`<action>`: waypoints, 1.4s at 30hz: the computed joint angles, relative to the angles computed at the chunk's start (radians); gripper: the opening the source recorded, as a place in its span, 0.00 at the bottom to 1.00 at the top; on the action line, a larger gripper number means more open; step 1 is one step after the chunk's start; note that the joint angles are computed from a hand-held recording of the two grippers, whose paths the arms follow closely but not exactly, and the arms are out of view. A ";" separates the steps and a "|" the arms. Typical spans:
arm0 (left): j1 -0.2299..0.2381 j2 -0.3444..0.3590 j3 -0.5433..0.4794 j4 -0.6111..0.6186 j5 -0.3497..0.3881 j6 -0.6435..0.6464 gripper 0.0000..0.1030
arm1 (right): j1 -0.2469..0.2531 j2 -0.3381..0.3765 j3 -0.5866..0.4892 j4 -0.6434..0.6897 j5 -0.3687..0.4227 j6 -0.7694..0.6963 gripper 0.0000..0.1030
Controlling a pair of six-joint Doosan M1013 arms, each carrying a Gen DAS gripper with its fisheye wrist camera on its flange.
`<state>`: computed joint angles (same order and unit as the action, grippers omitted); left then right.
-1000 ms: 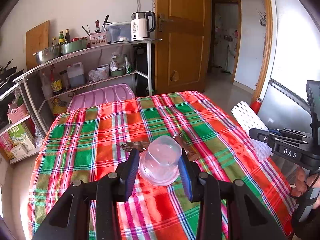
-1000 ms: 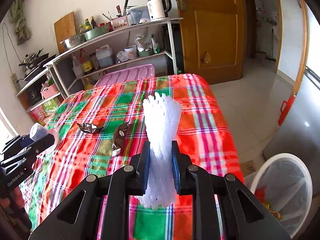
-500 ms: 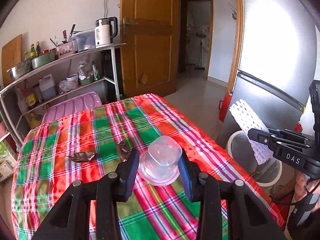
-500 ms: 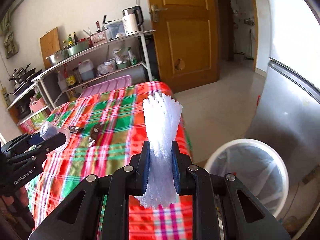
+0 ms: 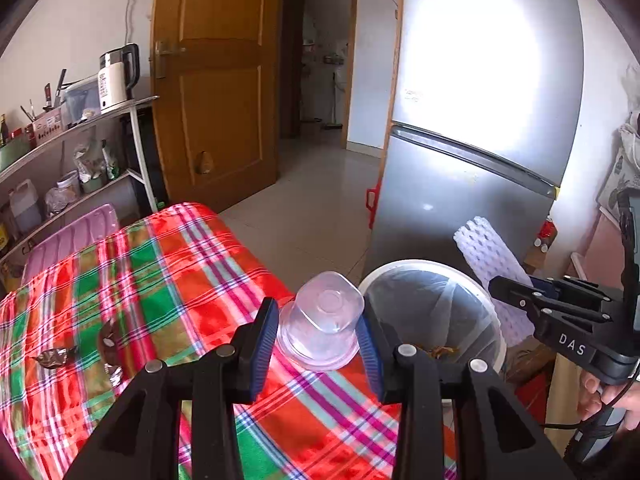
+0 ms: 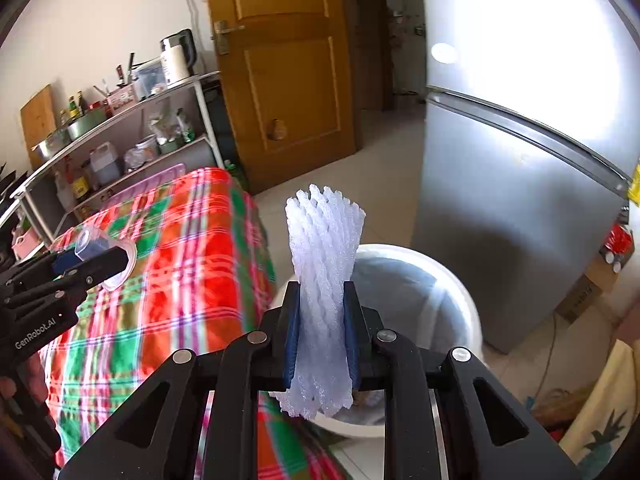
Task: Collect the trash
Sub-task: 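Carry the foam net and clear cup over the bin while releasing the cup, then move both grippers back from the bin to the table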
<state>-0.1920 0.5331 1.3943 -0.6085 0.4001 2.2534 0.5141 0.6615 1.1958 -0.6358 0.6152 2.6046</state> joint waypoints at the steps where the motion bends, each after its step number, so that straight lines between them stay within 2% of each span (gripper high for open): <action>1: -0.009 0.006 -0.009 0.020 0.007 -0.013 0.39 | -0.005 -0.005 0.011 -0.006 0.000 0.014 0.20; 6: -0.033 0.047 -0.060 -0.011 0.072 0.008 0.39 | -0.032 -0.016 0.043 0.011 0.022 0.031 0.20; 9: -0.046 0.080 -0.100 0.011 0.122 -0.030 0.39 | -0.042 -0.013 0.053 0.023 0.049 0.025 0.20; 14: -0.071 0.137 -0.167 0.139 0.183 -0.152 0.39 | -0.064 0.016 0.038 0.115 0.083 -0.059 0.20; 20: -0.087 0.193 -0.228 0.207 0.250 -0.226 0.39 | -0.083 0.058 0.003 0.211 0.118 -0.156 0.21; 23: -0.090 0.207 -0.242 0.225 0.266 -0.241 0.42 | -0.089 0.070 -0.009 0.230 0.134 -0.177 0.26; 24: -0.089 0.211 -0.246 0.227 0.271 -0.242 0.42 | -0.089 0.073 -0.013 0.223 0.140 -0.174 0.31; 28: -0.092 0.218 -0.252 0.273 0.263 -0.294 0.49 | -0.092 0.072 -0.003 0.227 0.124 -0.162 0.49; 30: -0.089 0.215 -0.249 0.259 0.263 -0.286 0.49 | -0.091 0.076 -0.009 0.220 0.131 -0.152 0.54; 42: -0.064 0.164 -0.186 0.216 0.208 -0.270 0.51 | -0.072 0.054 0.010 0.170 0.102 -0.080 0.54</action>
<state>-0.2561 0.6974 1.2087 -0.3927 0.6084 1.9833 0.4421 0.7160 1.2055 -0.4655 0.7173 2.5241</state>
